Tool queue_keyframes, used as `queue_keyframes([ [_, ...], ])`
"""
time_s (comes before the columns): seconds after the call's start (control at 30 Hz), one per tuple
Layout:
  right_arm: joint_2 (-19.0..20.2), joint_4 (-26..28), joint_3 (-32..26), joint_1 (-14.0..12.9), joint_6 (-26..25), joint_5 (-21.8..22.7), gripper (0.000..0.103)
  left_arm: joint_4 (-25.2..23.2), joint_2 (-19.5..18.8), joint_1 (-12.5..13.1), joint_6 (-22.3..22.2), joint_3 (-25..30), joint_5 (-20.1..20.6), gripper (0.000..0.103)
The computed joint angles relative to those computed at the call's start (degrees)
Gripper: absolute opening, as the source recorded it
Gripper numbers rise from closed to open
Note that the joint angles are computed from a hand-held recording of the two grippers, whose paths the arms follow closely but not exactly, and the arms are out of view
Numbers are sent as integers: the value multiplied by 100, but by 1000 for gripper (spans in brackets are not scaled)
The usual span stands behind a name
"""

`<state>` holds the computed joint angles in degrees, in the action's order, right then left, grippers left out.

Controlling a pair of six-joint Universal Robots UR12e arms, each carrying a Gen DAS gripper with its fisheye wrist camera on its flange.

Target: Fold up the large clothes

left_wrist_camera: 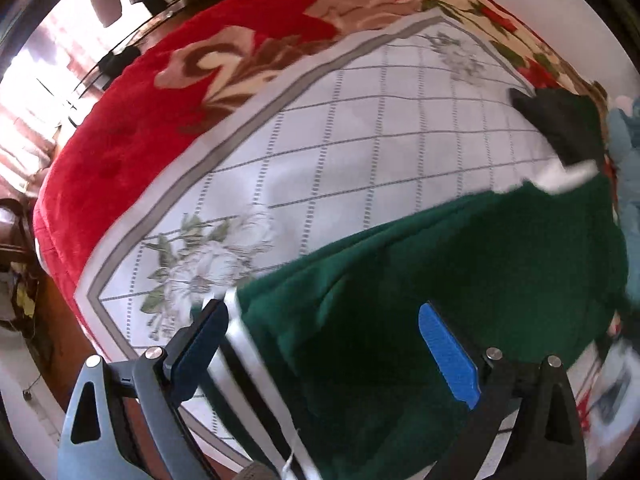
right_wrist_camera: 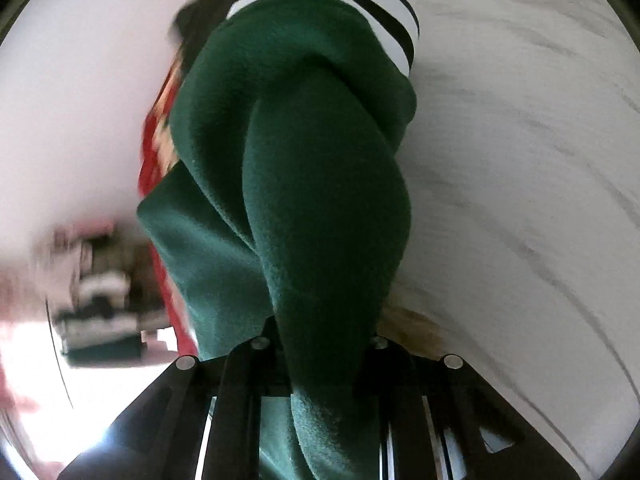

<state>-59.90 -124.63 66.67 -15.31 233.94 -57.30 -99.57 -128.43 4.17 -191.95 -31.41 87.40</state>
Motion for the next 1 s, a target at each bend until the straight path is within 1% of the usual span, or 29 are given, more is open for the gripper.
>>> queue_keyframes([
  [0.03, -348, -120, 473, -74, 339, -215, 16, -27, -10, -22, 12, 21, -26, 97],
  [0.1, -850, -107, 1047, -145, 666, -519, 16, -74, -1, -63, 42, 11, -76, 98],
  [0.13, -1160, 97, 1333, -179, 724, -748, 16, -83, 11, -80, 48, -8, -83, 97],
  [0.17, -1366, 348, 1456, -193, 718, -884, 16, -109, 31, -105, 78, -46, -80, 98],
  [0.2, -1516, 584, 1535, -188, 723, -952, 20, -118, 47, -124, 99, -73, -61, 98],
  [0.23, -1692, 875, 1683, -214, 737, -930, 23, -152, 61, -153, 163, -105, -20, 98],
  [0.27, -1809, 1216, 1761, -242, 740, -795, 32, -201, 64, -193, 251, -120, 64, 97],
  [0.3, -1902, 1785, 1783, -306, 605, -596, 43, -226, 69, -232, 339, -135, 157, 98],
  [0.33, -1959, 2176, 1798, -369, 425, -370, 45, -242, 75, -270, 418, -151, 227, 98],
  [0.37, -1972, 2447, 1816, -429, 199, -229, 47, -253, 80, -297, 482, -165, 255, 98],
  [0.4, -1985, 2958, 1674, -444, -159, -242, 53, -276, 69, -318, 520, -160, 253, 98],
  [0.47, -1882, 4043, 1129, -387, -932, -704, 54, -315, 22, -357, 574, -108, 270, 98],
  [0.5, -1815, 4454, 865, -361, -1218, -967, 54, -296, -11, -384, 622, -75, 305, 98],
  [0.53, -1773, 4734, 606, -315, -1436, -1289, 54, -267, -30, -405, 680, -62, 350, 98],
  [0.6, -1716, 4815, 266, -265, -1818, -1575, 54, -162, -138, -473, 871, 36, 534, 98],
  [0.63, -1656, 4765, 107, -239, -1992, -1661, 54, -141, -230, -503, 948, 143, 668, 98],
  [0.67, -1540, 4673, -55, -226, -2156, -1663, 54, -118, -307, -514, 990, 229, 742, 98],
  [0.73, -1229, 4400, -418, -184, -2549, -1575, 54, 13, -515, -542, 1050, 407, 1080, 98],
  [0.77, -1168, 4282, -462, -232, -2719, -1524, 54, 77, -638, -546, 1052, 500, 1272, 98],
  [0.8, -1107, 4127, -477, -237, -2889, -1434, 54, 63, -720, -540, 1054, 574, 1345, 98],
  [0.83, -927, 4048, -645, -210, -3045, -1420, 54, -98, -896, -519, 1033, 796, 1375, 103],
  [0.87, -781, 4038, -770, -191, -3195, -1447, 54, -432, -1135, -460, 965, 1152, 1194, 103],
  [0.93, -331, 3984, -1179, -123, -3292, -1755, 54, -654, -1307, -405, 972, 1386, 992, 103],
  [0.97, -85, 3975, -1410, -52, -3286, -1941, 52, -703, -1351, -394, 991, 1448, 950, 103],
  [1.0, 121, 4011, -1606, 38, -3238, -2225, 52, -658, -1345, -387, 1032, 1420, 919, 103],
])
